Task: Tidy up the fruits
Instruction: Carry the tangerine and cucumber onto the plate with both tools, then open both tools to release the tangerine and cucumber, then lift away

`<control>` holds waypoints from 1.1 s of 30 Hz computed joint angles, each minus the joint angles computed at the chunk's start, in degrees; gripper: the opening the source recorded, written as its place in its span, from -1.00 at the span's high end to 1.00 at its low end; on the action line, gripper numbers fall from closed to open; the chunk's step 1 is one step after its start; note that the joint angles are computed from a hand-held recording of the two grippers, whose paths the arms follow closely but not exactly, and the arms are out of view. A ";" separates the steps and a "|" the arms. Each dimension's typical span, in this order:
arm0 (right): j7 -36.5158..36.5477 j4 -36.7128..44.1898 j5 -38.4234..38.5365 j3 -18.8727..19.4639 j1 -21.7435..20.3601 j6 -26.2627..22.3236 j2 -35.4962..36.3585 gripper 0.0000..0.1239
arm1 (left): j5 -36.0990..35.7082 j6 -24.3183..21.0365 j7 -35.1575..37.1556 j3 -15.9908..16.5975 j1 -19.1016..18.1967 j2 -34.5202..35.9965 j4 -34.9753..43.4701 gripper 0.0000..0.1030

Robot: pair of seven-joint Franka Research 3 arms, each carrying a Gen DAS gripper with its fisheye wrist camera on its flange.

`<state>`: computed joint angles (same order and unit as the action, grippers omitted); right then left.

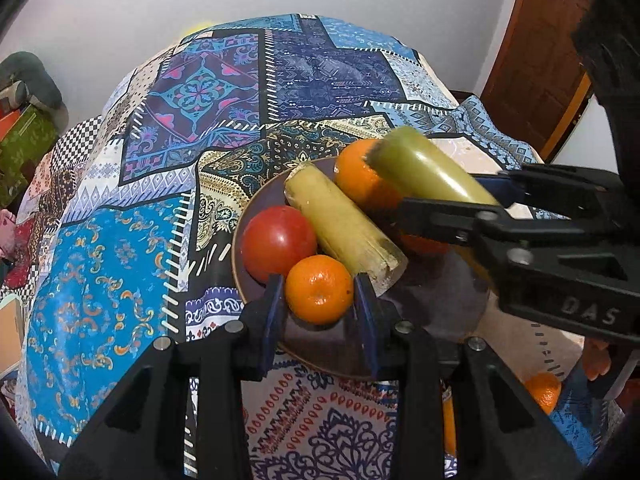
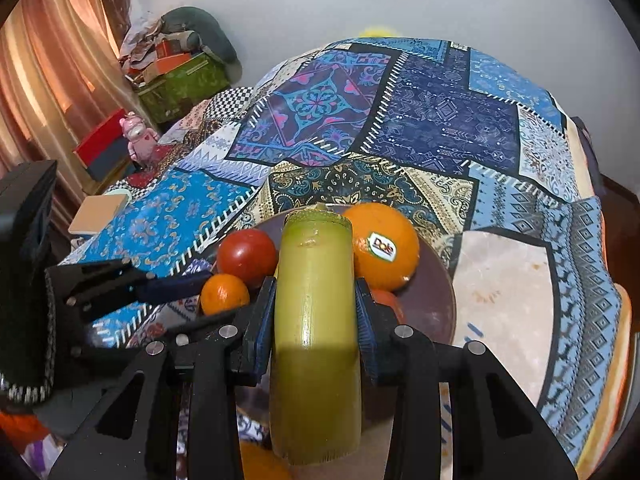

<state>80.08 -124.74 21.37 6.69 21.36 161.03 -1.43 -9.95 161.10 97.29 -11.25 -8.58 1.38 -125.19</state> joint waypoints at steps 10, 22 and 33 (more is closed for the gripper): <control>1.17 1.87 -2.32 0.05 0.03 -1.44 2.05 0.46 | -0.20 0.06 0.42 -0.27 0.17 0.67 0.16 0.32; 2.28 0.65 -4.70 0.07 0.08 -0.04 1.06 0.41 | -2.94 -0.53 1.42 -0.18 0.11 -0.34 -0.58 0.31; 4.95 -7.05 -7.67 0.73 -0.54 2.10 -9.01 0.41 | -7.30 -0.08 3.61 2.05 -2.61 -8.33 -5.09 0.31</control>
<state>85.03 -131.79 13.70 7.42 20.82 163.13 -10.44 -17.26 161.02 100.90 -9.20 -11.19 -6.96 -130.29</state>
